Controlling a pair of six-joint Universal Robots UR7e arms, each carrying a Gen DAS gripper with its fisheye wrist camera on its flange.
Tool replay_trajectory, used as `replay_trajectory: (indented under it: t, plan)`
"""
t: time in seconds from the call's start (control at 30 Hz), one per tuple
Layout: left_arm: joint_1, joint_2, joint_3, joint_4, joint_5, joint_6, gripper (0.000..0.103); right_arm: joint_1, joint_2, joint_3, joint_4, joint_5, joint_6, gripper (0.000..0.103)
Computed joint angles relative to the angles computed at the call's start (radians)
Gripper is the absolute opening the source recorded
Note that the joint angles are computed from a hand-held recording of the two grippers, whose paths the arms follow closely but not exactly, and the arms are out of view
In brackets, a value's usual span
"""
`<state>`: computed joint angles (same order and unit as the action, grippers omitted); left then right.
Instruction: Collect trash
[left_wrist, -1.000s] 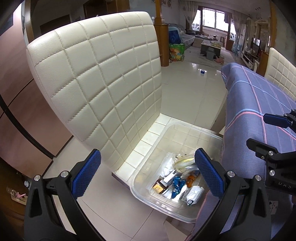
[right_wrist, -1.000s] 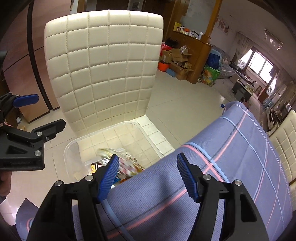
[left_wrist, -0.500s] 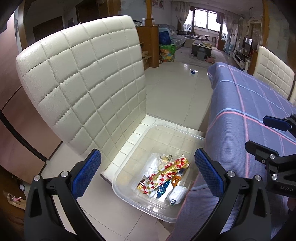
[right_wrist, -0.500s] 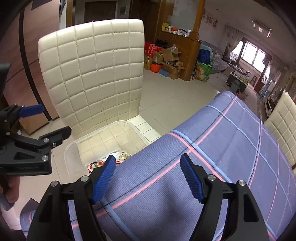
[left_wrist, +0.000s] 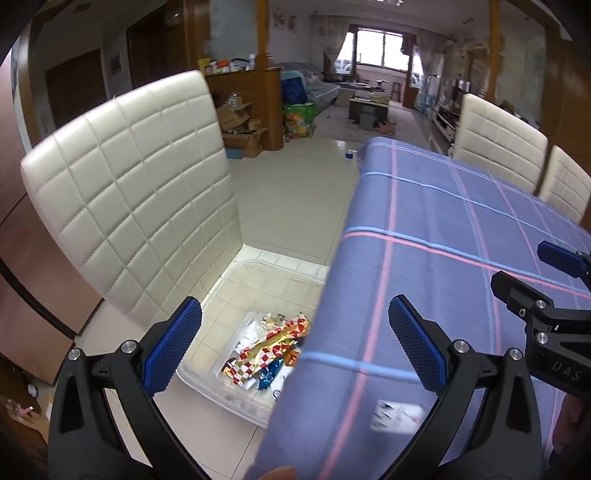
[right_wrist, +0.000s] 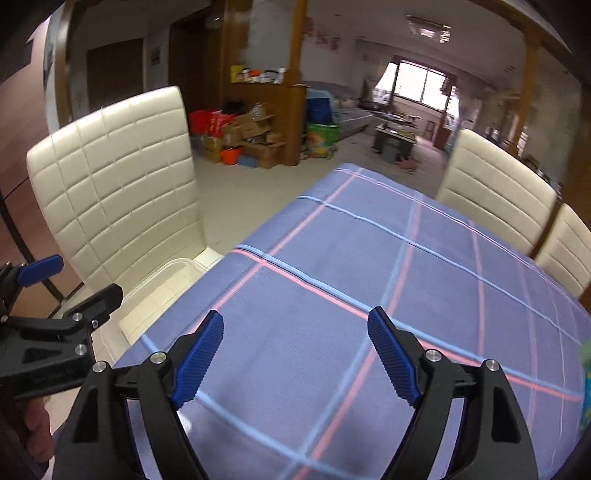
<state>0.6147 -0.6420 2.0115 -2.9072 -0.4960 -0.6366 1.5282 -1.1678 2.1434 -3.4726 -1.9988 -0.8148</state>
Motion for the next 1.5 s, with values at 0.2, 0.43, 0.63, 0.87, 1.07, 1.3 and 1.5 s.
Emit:
replay_trajectory:
  t: [0.2, 0.43, 0.63, 0.87, 1.07, 1.3, 1.5]
  plan:
    - [-0.064, -0.051, 0.021, 0.133, -0.034, -0.103, 0.1, 0.025, -0.096, 0.078, -0.012, -0.059, 0.051, 0.084]
    - [-0.117, -0.102, 0.046, 0.158, -0.012, -0.109, 0.1, 0.07, -0.164, 0.121, -0.045, -0.103, 0.087, 0.091]
    - [-0.139, -0.121, 0.073, 0.079, -0.019, -0.065, 0.1, 0.092, -0.188, 0.127, -0.031, -0.114, 0.11, 0.092]
    - [-0.145, -0.136, 0.095, 0.024, -0.012, -0.046, 0.1, 0.114, -0.159, 0.129, -0.096, -0.135, 0.085, 0.092]
    - [-0.147, -0.132, 0.105, -0.031, -0.016, -0.004, 0.1, 0.125, -0.142, 0.135, -0.157, -0.15, 0.065, 0.092]
    - [-0.144, -0.123, 0.1, -0.064, -0.023, 0.029, 0.1, 0.127, -0.138, 0.137, -0.184, -0.159, 0.063, 0.092]
    - [-0.149, -0.113, 0.099, -0.096, -0.014, 0.053, 0.1, 0.122, -0.146, 0.139, -0.18, -0.159, 0.079, 0.092]
